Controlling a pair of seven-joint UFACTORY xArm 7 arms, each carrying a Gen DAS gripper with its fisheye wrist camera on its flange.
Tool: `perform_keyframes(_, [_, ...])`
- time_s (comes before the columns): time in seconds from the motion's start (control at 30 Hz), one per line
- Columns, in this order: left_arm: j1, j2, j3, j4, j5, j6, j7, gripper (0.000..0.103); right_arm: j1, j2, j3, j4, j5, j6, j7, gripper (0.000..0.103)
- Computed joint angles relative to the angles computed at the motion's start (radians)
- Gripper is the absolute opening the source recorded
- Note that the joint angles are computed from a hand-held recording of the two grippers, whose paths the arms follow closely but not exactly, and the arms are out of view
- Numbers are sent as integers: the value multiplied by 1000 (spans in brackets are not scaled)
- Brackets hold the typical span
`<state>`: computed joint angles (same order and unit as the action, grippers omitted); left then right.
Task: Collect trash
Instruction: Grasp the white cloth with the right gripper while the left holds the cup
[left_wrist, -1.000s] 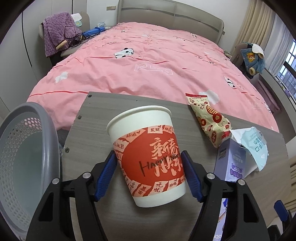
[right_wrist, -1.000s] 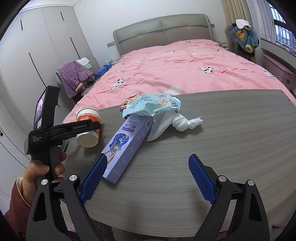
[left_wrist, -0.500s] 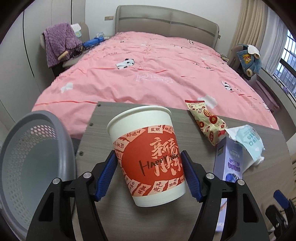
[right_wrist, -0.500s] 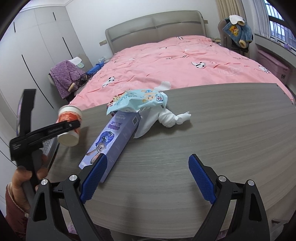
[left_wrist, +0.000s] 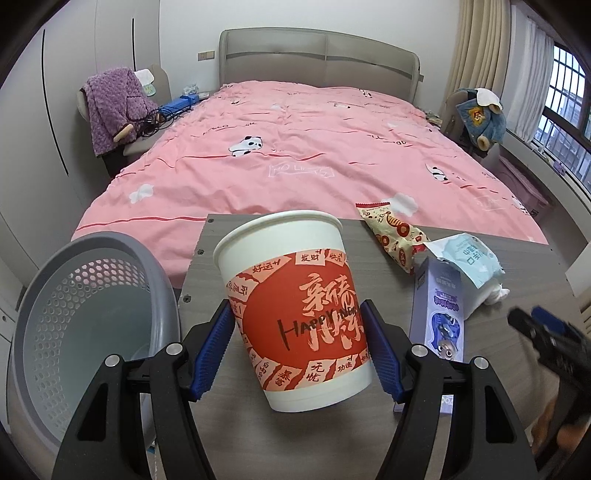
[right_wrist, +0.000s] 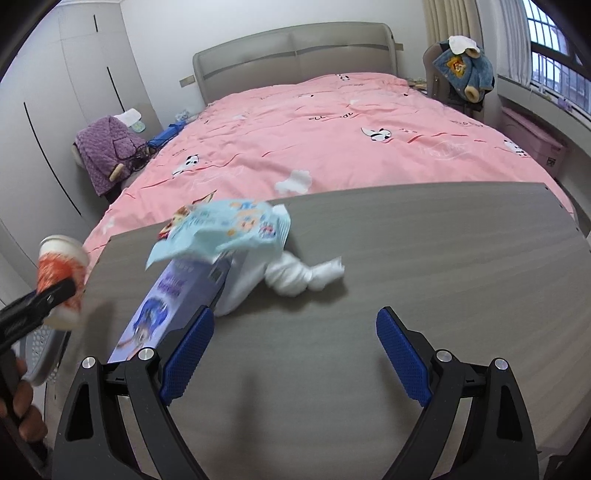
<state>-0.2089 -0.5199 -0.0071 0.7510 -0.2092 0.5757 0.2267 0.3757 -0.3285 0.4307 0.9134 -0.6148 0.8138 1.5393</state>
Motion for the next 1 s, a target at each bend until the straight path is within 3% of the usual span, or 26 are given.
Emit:
perform_keyframes(0.23, [8, -12, 0, -4, 11, 5, 1, 67, 1, 74, -55, 42, 28, -31, -115, 88])
perform_keyframes(0.63, [9, -26, 9, -10, 9, 21, 2, 67, 31, 166, -100, 112, 16, -16, -194, 82])
perform_keyframes(0.8, [10, -26, 11, -9, 8, 21, 6, 67, 45, 179, -112, 117, 27, -15, -214, 56])
perform_keyframes(1.0, [11, -21, 17, -3, 1, 26, 10, 67, 51, 129, -102, 75, 35, -17, -188, 35])
